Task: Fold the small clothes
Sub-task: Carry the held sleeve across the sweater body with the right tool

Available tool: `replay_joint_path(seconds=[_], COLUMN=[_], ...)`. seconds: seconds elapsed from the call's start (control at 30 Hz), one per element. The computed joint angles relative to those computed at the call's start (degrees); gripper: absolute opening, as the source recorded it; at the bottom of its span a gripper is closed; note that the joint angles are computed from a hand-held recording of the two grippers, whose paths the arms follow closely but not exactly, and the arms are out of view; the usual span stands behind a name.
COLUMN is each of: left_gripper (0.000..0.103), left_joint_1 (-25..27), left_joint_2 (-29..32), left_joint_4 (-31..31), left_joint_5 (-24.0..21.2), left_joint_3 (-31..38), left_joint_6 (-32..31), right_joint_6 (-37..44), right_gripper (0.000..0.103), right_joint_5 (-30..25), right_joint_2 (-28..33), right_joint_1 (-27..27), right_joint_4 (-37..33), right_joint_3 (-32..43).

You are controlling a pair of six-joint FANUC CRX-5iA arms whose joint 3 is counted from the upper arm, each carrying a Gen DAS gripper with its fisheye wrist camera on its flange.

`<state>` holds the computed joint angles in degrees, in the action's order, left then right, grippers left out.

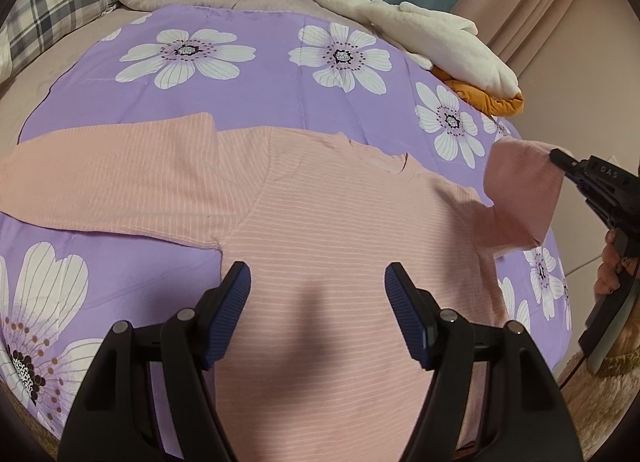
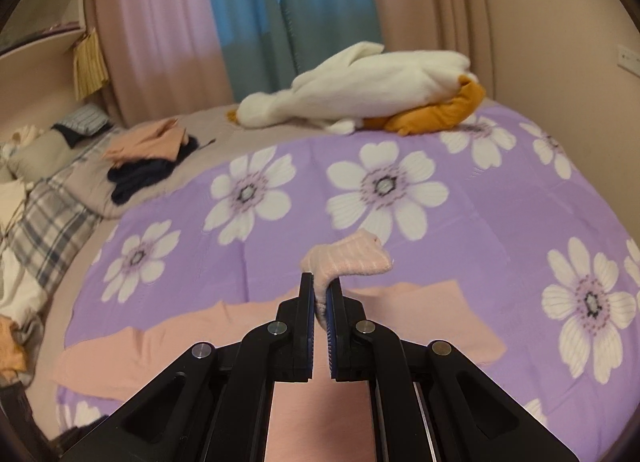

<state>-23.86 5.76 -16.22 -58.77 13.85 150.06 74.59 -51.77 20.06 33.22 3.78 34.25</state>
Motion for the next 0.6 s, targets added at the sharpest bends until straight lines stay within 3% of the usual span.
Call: replay_joint_path(seconds=[0.6], left_gripper=[0.07], left_joint_1=[1.83], left_joint_2=[-1.36], left_joint_4=[2.96], left_joint_5=[1.02], left_joint_3=[-4.05], left_joint_6=[-0.48], right_joint_6=[1.42], right_gripper=[0.006], right_joint_5=[-6.69], right_joint_2=[1.85], right_joint_1=[5.96], right_joint_4=[-3.37], right_joint_3=[-4.9])
